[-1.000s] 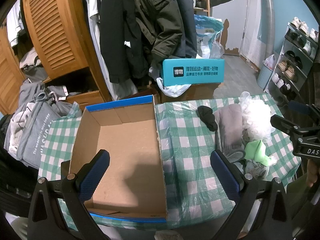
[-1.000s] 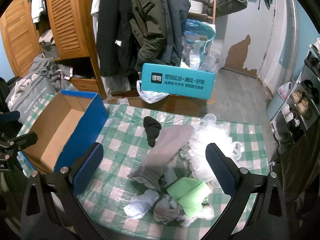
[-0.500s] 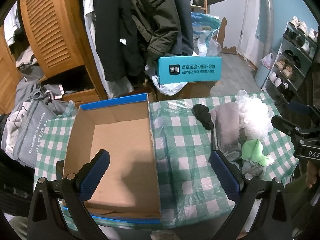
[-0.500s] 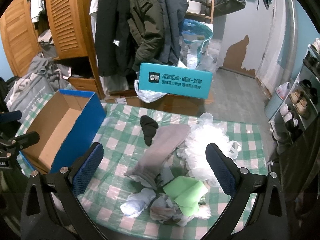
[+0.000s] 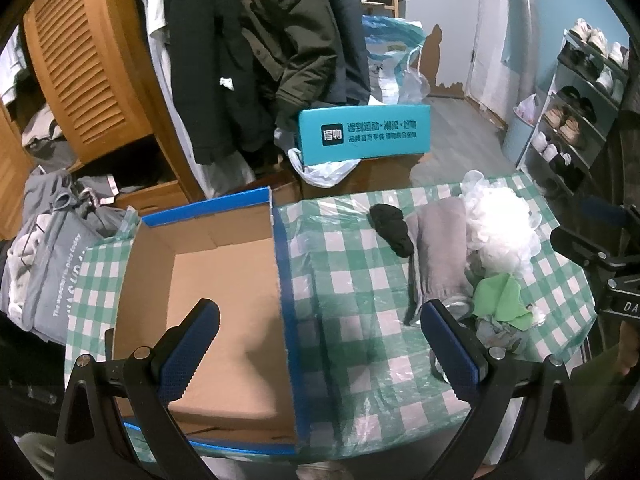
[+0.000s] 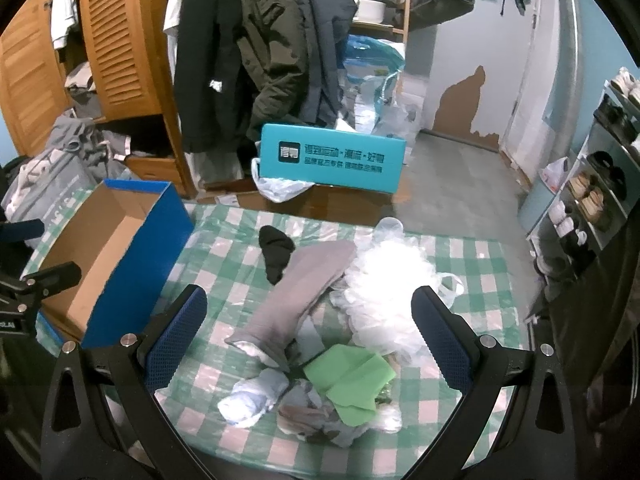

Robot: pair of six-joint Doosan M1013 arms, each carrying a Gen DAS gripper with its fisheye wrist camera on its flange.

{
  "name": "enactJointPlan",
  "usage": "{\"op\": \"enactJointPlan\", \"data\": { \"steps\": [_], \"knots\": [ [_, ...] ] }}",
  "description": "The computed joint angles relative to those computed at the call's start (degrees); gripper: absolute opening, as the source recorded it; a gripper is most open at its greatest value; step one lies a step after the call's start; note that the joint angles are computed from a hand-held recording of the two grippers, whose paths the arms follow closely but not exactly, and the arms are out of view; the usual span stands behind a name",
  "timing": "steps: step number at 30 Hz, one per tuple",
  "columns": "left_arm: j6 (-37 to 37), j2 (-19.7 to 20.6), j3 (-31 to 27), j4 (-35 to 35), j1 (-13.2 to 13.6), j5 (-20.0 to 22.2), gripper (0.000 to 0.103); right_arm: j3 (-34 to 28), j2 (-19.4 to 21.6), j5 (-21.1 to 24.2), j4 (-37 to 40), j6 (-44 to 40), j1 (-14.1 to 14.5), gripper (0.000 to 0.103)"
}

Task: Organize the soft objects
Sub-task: 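Move left tool toward grey fleece sock while right tool approaches white mesh pouf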

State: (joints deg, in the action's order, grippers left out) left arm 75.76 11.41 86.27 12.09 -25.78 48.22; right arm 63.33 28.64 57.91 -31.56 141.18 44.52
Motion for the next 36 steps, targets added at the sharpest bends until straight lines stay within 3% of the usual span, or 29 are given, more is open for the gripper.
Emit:
{"op": "enactJointPlan", "data": {
  "steps": [19,36],
  "knots": [
    [5.8,5.6,-6.5,-6.9,-0.8,5.7,0.102,1.4,-0.9,2.4,8.1,-6.0,-4.9,0.100],
    [10.7,17.2,-21.7,-15.1,-1.2,20.3,0.102,-2.3,2.6,8.1,19.1,-10.5,-11.5,0.100]
  ]
}}
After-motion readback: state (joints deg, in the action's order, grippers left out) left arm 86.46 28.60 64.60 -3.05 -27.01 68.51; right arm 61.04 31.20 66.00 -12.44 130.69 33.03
